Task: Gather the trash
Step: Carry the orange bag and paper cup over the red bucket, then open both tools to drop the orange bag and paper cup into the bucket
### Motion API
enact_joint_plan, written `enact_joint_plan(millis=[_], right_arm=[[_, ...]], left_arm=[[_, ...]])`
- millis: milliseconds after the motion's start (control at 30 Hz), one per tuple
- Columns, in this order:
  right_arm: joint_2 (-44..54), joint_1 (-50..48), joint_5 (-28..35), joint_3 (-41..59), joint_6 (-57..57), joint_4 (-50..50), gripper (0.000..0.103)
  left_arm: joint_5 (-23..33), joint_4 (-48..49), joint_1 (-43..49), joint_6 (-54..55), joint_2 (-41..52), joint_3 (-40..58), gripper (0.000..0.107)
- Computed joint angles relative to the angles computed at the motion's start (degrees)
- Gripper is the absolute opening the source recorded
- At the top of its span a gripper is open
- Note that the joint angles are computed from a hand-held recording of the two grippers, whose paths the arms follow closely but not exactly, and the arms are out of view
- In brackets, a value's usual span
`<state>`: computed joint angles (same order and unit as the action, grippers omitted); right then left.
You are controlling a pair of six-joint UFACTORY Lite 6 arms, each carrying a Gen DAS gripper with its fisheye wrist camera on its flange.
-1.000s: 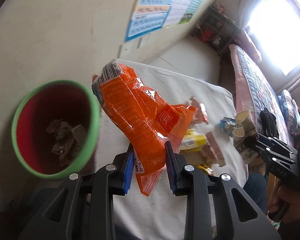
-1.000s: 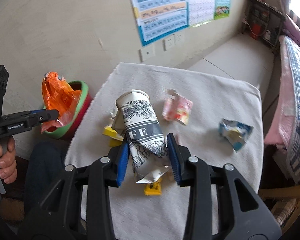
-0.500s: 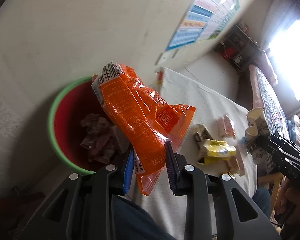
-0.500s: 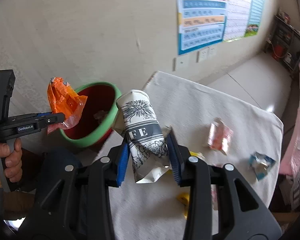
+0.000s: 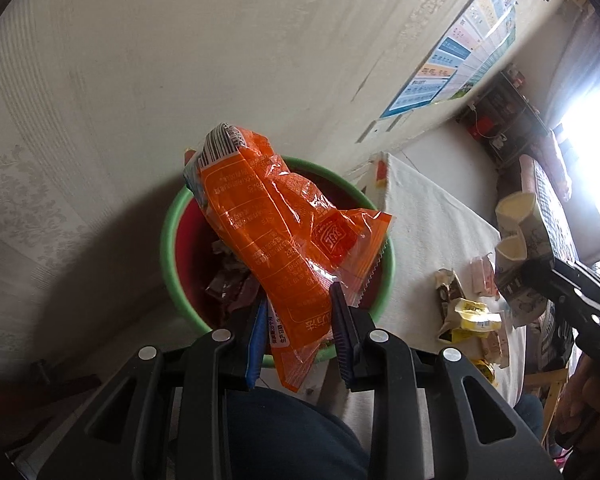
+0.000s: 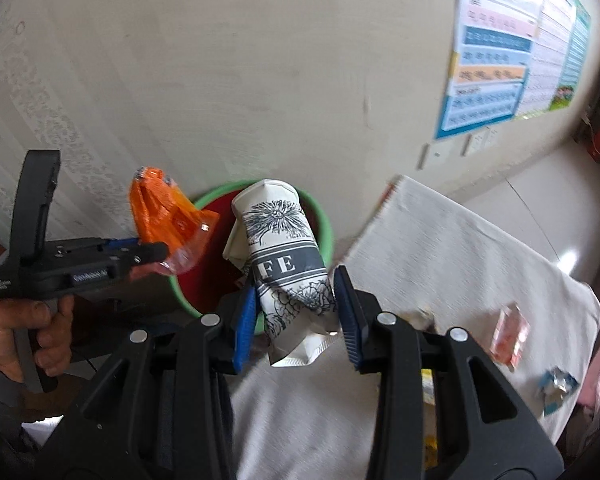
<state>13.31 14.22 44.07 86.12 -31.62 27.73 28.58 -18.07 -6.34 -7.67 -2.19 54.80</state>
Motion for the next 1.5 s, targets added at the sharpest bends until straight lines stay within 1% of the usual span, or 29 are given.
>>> enact_joint_plan(millis=[167, 333, 467, 733, 867, 900, 933, 967, 1000, 1033, 1067, 1100, 1133, 1167, 1300, 1333, 1367, 1400, 1433, 1500], right_arm=[[3.5, 3.6, -0.1, 4.4, 2.7, -1.1, 0.036], [9.4, 5.8, 0.3, 10.2, 4.4, -1.0, 0.036], [13.5, 7.8, 0.5, 14.0, 6.3, -1.8, 0.036], [18.9, 9.2, 1.8, 20.6, 8.5, -2.5, 0.036], [19.7, 8.8, 2.8, 21.7, 8.8, -2.0, 0.037], [20.1, 8.8, 3.1, 22.2, 9.0, -1.9, 0.037], [20.6, 8.6, 3.5, 22.8, 9.1, -1.8, 0.04], [20.9, 8.6, 3.8, 23.1, 9.2, -1.6, 0.042], [20.9, 8.5, 3.9, 23.1, 9.1, -1.3, 0.047], [20.8, 8.5, 3.7, 23.2, 9.3, -1.5, 0.053], [20.5, 8.5, 3.5, 22.9, 9.4, -1.5, 0.055], [20.2, 8.4, 3.3, 22.6, 9.3, -1.1, 0.059], [20.1, 8.3, 3.3, 22.4, 9.3, -0.9, 0.062], [19.6, 8.3, 3.1, 21.9, 9.4, -1.0, 0.062], [17.5, 7.6, 2.6, 19.8, 9.4, -1.3, 0.068], [17.2, 7.2, 2.6, 19.4, 9.2, -1.2, 0.07], [16.4, 7.0, 2.4, 18.6, 9.2, -1.4, 0.072], [15.2, 6.6, 2.1, 17.2, 9.5, -1.8, 0.076], [14.3, 6.3, 1.8, 16.2, 9.7, -2.2, 0.081], [11.2, 5.2, 0.9, 12.9, 10.2, -2.9, 0.086]], left_arm=[[1.1, -0.9, 1.8, 2.6, -0.3, -0.1, 0.027], [2.0, -1.2, 3.3, 5.6, 0.9, 0.5, 0.027], [2.6, -4.8, 4.4, 10.1, 2.3, 1.0, 0.027], [3.1, -9.6, 6.4, 15.7, 4.7, 2.0, 0.028], [3.5, -10.5, 6.7, 16.9, 5.5, 2.7, 0.032], [3.6, -10.6, 6.9, 17.2, 5.7, 2.8, 0.04], [3.4, -10.0, 6.8, 16.7, 5.8, 3.0, 0.046], [3.2, -9.5, 6.8, 16.0, 5.7, 3.0, 0.057], [3.1, -9.7, 6.9, 16.1, 5.5, 2.9, 0.06], [3.1, -10.0, 7.1, 16.3, 5.3, 2.9, 0.06], [3.1, -9.8, 7.2, 16.2, 5.3, 2.8, 0.062], [3.1, -9.5, 7.3, 15.7, 5.2, 2.6, 0.066], [3.0, -9.4, 7.4, 15.6, 5.1, 2.5, 0.068], [2.9, -9.5, 7.5, 15.5, 4.8, 2.1, 0.069], [2.9, -8.7, 7.2, 14.4, 3.9, 1.1, 0.071], [2.9, -8.5, 7.0, 14.1, 3.6, 1.0, 0.072], [2.8, -7.5, 6.6, 12.9, 3.0, 0.7, 0.077], [2.6, -6.5, 6.2, 11.8, 2.5, 0.6, 0.082], [2.5, -5.3, 5.6, 10.3, 1.9, 0.5, 0.083], [2.4, -3.5, 4.4, 7.7, 1.0, 0.2, 0.085]])
